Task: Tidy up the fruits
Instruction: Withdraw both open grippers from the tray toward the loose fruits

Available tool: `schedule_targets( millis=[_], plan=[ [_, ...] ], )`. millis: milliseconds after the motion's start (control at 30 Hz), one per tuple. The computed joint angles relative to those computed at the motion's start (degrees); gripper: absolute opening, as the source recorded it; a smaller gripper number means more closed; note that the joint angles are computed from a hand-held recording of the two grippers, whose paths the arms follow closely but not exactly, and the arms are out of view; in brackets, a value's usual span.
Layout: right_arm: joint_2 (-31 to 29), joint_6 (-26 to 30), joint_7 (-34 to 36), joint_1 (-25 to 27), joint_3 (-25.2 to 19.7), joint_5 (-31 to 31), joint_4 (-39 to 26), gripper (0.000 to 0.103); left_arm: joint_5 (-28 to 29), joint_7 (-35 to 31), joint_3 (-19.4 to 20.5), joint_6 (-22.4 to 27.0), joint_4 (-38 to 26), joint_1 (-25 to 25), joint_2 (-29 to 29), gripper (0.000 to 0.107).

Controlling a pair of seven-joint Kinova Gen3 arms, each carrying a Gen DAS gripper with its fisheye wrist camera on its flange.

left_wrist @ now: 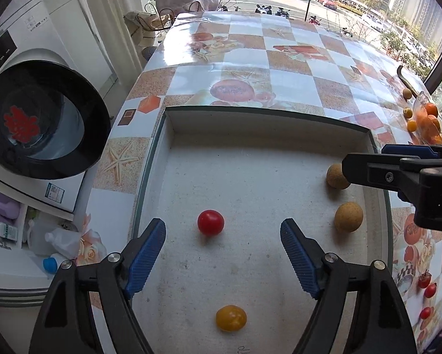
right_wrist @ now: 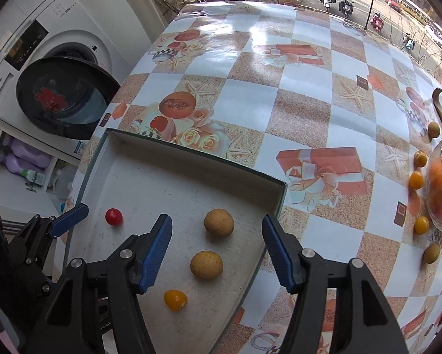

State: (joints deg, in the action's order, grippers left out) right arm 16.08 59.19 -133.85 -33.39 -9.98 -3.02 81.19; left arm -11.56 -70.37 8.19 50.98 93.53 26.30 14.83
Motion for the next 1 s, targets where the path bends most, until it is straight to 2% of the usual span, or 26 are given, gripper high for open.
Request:
schedule_targets(
  millis=[33, 167, 433, 600, 800, 1000],
  plan=[
    [-0.9, -0.1, -1.0, -0.3, 0.3, 0.7, 0.7, 0.083, -0.1, 0.1, 0.1, 0.4, -0.1, 0.3, -0.2, 0.081],
    [-4.8, -0.6, -3.0, 0.5, 0.3, 0.9, 4.3, 0.083, -0.9, 0.3, 0.8, 1.8, -0.4, 1.6, -0.9, 0.081],
    [-12.4, -0.4, -5.9, 4.1, -0.6, -2.3, 15.1, 0.083, -0.6, 0.4, 3.1, 4.3, -1.7, 5.3, -1.3, 0.081],
    [-18.0, 1.6, -8.3, 6.3, -1.2, -3.6, 22.7, 0.083, -0.5, -0.4, 4.8, 5.1, -2.7, 8.6, -1.3, 0.081],
    [-25.7, 4.8, -13.3, 10.1, -1.3, -5.4, 31.9, 0.083, 2.4, -2.2, 6.6, 6.4, -4.4, 11.9, -0.8, 0.081],
    [-30.2, 6.6, -14.5, 13.2, -1.6, -6.5, 36.4, 0.083, 3.6, -3.2, 7.8, 7.2, -5.4, 16.0, 0.7, 0.081]
  ],
)
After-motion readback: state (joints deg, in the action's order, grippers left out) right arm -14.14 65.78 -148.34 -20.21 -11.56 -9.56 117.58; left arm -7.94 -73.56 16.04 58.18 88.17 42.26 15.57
